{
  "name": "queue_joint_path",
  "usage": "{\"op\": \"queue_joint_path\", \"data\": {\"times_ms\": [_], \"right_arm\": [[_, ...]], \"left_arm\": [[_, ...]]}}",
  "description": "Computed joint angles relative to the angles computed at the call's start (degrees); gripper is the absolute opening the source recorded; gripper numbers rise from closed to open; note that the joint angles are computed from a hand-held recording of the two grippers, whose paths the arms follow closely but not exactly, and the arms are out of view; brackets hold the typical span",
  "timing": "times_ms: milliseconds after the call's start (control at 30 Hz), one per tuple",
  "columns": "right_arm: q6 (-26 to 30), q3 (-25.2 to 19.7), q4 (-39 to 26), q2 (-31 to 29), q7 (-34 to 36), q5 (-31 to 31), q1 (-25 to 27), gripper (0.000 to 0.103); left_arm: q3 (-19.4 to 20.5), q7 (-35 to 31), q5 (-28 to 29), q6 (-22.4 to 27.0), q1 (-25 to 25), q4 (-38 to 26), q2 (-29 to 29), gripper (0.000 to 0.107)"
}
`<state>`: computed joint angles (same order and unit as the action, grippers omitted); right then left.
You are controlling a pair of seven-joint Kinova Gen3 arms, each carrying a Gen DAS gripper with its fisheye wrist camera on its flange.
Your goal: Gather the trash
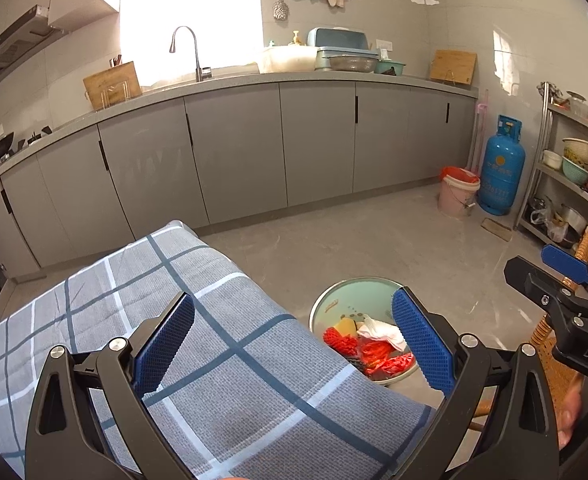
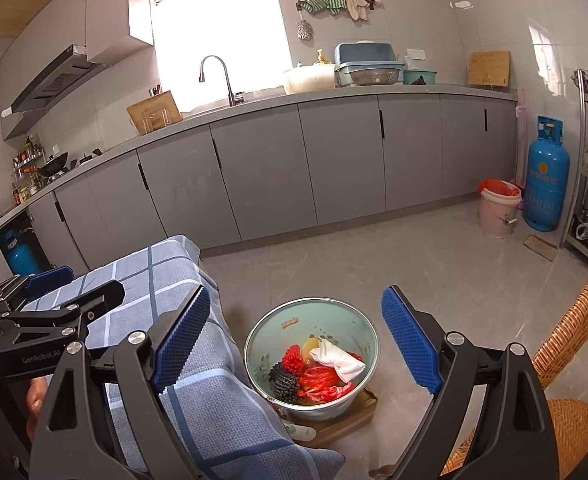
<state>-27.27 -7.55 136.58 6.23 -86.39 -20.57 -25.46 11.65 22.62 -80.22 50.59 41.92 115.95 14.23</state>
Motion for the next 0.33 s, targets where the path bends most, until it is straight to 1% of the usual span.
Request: {"op": "queue_joint_path", "data": {"times_ms": [133, 333], "right_arm": [[-0.13, -0.07, 0.17, -0.29, 1.26, -1.50, -0.67, 0.088], [-0.04, -0.12, 0.23, -0.21, 2.08, -2.60, -0.95, 0.088]], "left_arm": [[0.08, -1.36, 1.52, -0.90, -0.52, -0.20, -0.30, 0.097], [-0.16, -0.82, 1.32, -2.24, -0.91, 0.89, -1.01, 0.097]]}}
